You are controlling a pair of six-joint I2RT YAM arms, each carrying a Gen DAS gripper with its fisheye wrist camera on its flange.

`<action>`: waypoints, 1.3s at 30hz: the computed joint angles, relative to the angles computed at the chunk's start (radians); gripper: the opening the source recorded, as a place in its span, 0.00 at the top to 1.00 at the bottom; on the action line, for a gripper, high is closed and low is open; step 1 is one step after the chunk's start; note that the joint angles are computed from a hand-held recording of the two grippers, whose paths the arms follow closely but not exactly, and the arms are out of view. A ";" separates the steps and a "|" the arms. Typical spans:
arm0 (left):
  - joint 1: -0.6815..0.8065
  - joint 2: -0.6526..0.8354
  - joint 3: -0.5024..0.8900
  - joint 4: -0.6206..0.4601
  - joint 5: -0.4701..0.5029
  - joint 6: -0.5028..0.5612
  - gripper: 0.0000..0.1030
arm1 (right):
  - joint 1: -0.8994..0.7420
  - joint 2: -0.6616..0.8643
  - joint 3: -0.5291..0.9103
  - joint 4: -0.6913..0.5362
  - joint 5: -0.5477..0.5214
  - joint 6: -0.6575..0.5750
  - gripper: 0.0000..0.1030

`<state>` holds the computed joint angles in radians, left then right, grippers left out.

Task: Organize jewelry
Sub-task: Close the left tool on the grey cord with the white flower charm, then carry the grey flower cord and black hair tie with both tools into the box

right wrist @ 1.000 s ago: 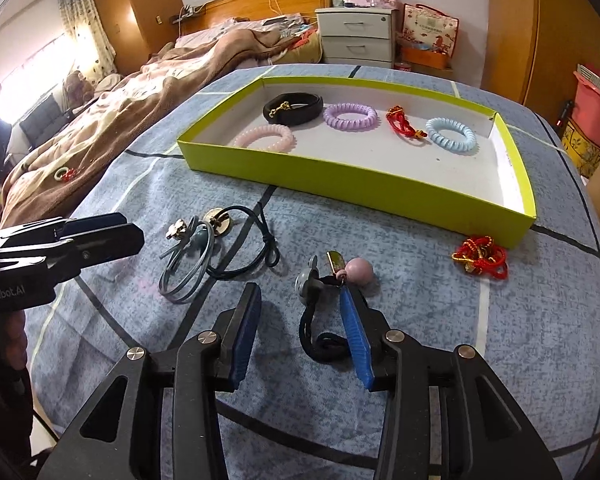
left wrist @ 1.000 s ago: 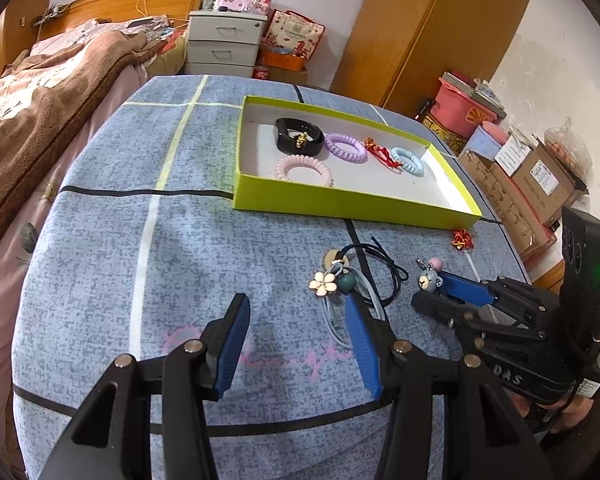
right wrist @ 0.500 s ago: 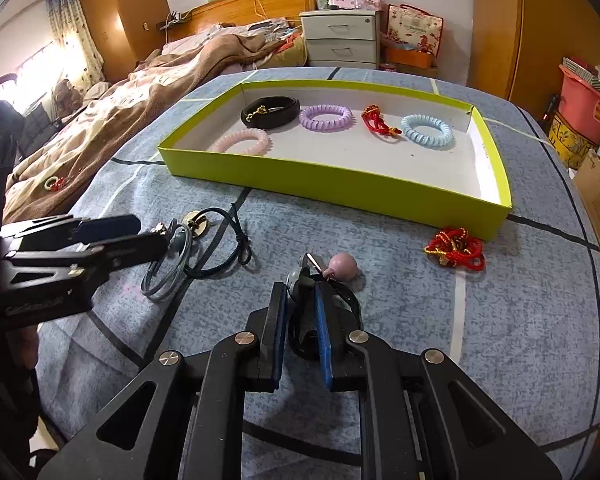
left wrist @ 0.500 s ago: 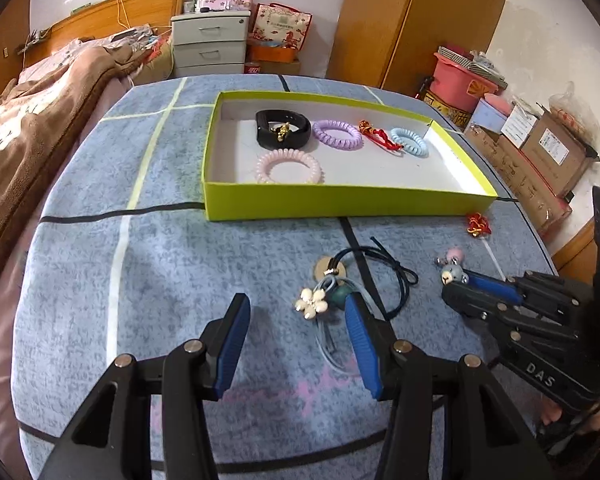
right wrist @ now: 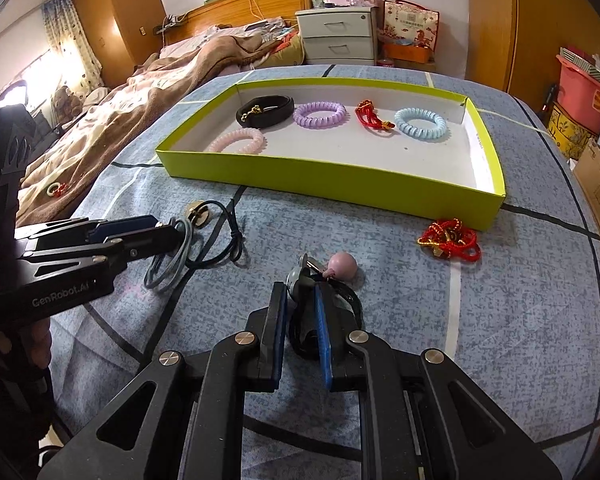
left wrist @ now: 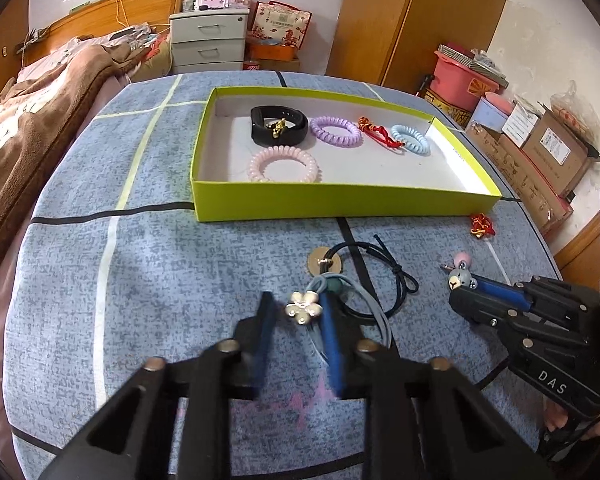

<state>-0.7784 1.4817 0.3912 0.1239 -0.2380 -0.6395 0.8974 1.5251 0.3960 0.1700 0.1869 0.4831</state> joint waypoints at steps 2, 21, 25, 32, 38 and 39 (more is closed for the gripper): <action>0.003 -0.003 -0.004 0.003 0.004 0.000 0.83 | -0.001 0.000 0.000 0.001 -0.002 0.000 0.86; -0.023 -0.112 -0.018 -0.070 -0.055 -0.033 0.83 | 0.027 -0.049 -0.009 -0.023 0.041 0.004 0.86; -0.018 -0.155 -0.016 -0.092 -0.049 -0.027 0.83 | 0.024 -0.114 -0.031 -0.043 0.041 0.012 0.86; -0.001 -0.176 0.040 -0.136 -0.050 0.016 0.83 | -0.002 -0.272 -0.033 -0.150 0.072 -0.010 0.86; 0.022 -0.139 0.117 -0.147 -0.034 0.064 0.83 | -0.097 -0.336 0.005 -0.211 0.046 -0.077 0.86; 0.024 -0.128 0.132 -0.148 -0.034 0.073 0.83 | -0.118 -0.339 0.013 -0.218 0.038 -0.091 0.86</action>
